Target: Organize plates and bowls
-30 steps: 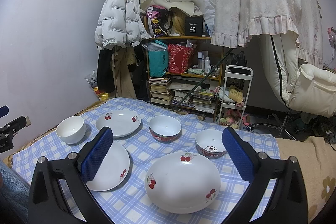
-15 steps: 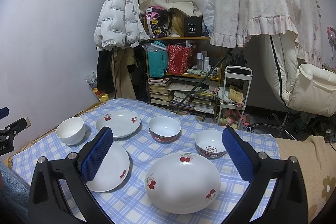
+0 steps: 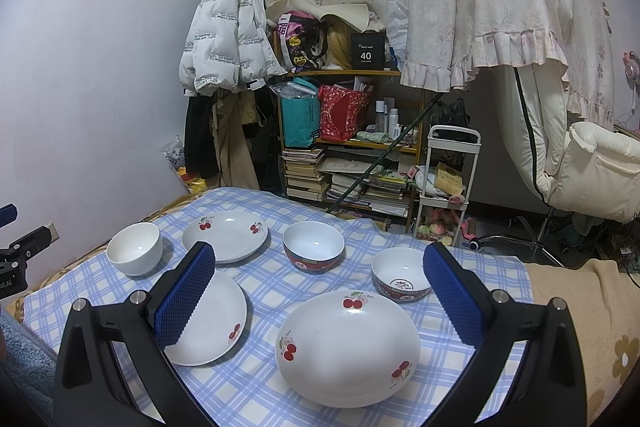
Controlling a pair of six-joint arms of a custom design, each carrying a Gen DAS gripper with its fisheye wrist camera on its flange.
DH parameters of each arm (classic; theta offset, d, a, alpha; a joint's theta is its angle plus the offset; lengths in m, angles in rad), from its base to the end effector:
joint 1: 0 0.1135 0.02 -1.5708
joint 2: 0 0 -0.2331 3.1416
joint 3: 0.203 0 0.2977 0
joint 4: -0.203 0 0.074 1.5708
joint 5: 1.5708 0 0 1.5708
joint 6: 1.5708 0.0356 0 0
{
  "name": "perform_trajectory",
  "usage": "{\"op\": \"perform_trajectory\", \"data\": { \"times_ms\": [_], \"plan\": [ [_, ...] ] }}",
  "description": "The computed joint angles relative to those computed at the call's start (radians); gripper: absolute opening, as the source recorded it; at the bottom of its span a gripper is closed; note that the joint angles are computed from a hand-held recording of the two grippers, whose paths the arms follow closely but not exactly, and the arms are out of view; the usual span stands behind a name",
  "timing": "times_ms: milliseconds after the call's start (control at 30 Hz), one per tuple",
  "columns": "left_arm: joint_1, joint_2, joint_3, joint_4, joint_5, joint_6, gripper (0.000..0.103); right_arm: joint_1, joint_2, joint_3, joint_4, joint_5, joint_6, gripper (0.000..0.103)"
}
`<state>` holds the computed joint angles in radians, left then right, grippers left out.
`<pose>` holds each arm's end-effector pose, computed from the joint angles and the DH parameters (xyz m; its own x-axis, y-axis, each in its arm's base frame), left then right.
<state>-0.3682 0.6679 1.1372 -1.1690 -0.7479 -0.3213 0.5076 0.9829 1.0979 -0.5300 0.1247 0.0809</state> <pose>0.1454 -0.0301 0.3788 -0.5001 -0.0552 -0.8642 -0.3999 0.8999 0.1740 0.2412 0.1291 0.3565 -0.3821 -0.1208 -0.9162 -0.3531 0.9353 0.0240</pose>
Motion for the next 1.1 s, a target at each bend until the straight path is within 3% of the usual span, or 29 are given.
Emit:
{"op": "perform_trajectory", "data": {
  "times_ms": [533,800,1100],
  "plan": [
    [0.015,-0.011,-0.016,-0.001,0.014,0.001,0.091,-0.003,0.004,-0.003,0.008,-0.005,0.0,0.103],
    [0.156,0.039,0.008,0.045,0.111,0.074,0.091,-0.021,0.046,0.016,0.042,-0.083,-0.014,0.103],
    [0.356,0.151,0.056,0.104,0.303,0.147,0.091,0.004,0.244,0.151,0.071,-0.069,-0.006,0.103]
  ]
}}
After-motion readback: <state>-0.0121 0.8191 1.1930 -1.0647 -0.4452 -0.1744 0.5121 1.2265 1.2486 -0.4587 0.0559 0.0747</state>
